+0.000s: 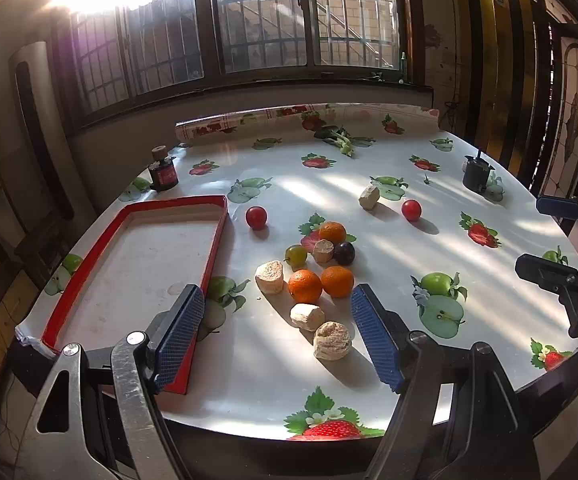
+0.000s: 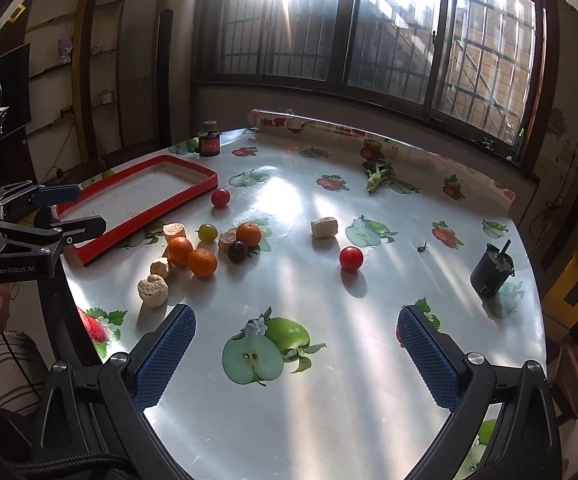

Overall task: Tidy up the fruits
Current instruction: 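Move both tools over the table toward the cluster of fruits and bread, then grasp the round tan biscuit with left tool while right tool grasps the red tomato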

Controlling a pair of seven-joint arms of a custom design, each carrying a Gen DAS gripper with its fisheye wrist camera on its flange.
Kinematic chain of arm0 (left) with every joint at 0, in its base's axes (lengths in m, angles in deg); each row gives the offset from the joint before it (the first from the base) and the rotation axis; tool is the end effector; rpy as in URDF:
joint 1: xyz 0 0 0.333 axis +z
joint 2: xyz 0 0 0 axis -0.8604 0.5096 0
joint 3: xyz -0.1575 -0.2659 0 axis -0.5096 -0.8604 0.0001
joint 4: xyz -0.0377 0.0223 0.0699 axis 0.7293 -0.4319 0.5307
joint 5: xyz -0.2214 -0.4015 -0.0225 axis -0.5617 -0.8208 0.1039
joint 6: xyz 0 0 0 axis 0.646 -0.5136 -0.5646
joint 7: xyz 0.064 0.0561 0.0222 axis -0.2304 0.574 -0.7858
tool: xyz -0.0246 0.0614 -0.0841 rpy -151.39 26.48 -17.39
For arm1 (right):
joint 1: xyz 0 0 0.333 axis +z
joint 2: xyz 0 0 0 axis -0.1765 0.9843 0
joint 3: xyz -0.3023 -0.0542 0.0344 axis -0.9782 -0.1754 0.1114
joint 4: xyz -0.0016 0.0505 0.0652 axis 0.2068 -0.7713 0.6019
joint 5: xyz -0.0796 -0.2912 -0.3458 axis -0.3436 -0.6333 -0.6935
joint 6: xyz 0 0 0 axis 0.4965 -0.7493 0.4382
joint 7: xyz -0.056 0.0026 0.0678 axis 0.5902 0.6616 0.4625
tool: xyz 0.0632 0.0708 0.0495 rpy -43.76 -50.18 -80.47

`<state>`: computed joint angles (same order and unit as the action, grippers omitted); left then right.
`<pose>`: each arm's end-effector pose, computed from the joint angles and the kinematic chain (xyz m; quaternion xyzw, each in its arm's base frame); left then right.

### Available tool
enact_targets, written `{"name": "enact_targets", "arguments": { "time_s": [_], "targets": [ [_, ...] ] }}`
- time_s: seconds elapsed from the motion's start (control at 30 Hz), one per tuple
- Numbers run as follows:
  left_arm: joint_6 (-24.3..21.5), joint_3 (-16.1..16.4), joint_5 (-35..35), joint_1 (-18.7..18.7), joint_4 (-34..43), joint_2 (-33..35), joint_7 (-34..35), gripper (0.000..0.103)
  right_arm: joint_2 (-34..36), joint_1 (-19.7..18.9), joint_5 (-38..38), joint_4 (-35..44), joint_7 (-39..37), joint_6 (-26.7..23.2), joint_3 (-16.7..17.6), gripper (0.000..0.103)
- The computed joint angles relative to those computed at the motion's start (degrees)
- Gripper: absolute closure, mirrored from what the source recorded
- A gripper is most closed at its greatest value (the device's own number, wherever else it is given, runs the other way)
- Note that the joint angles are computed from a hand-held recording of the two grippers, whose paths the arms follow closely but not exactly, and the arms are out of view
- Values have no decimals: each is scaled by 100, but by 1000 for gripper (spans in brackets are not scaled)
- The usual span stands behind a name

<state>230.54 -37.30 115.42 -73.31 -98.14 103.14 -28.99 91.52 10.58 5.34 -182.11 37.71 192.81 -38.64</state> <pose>0.6632 -0.2730 0.4497 -0.5635 0.6973 -0.3151 0.3114 0.6438 0.2462 0.4607 -0.7595 0.4822 -0.2828 0.3326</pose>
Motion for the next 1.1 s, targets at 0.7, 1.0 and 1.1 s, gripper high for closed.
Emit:
{"name": "enact_targets", "arguments": {
  "time_s": [0.7,1.0,1.1],
  "targets": [
    [102,-129,-903,162,-101,87,748,27,172,-53,346,155,-326,-111,77,1],
    [5,-274,-1679,260,-98,214,1442,27,363,3,611,333,-583,-196,70,1],
    [-5,-306,-1874,275,-96,247,1621,27,426,14,688,405,-649,-237,69,1]
  ]
}}
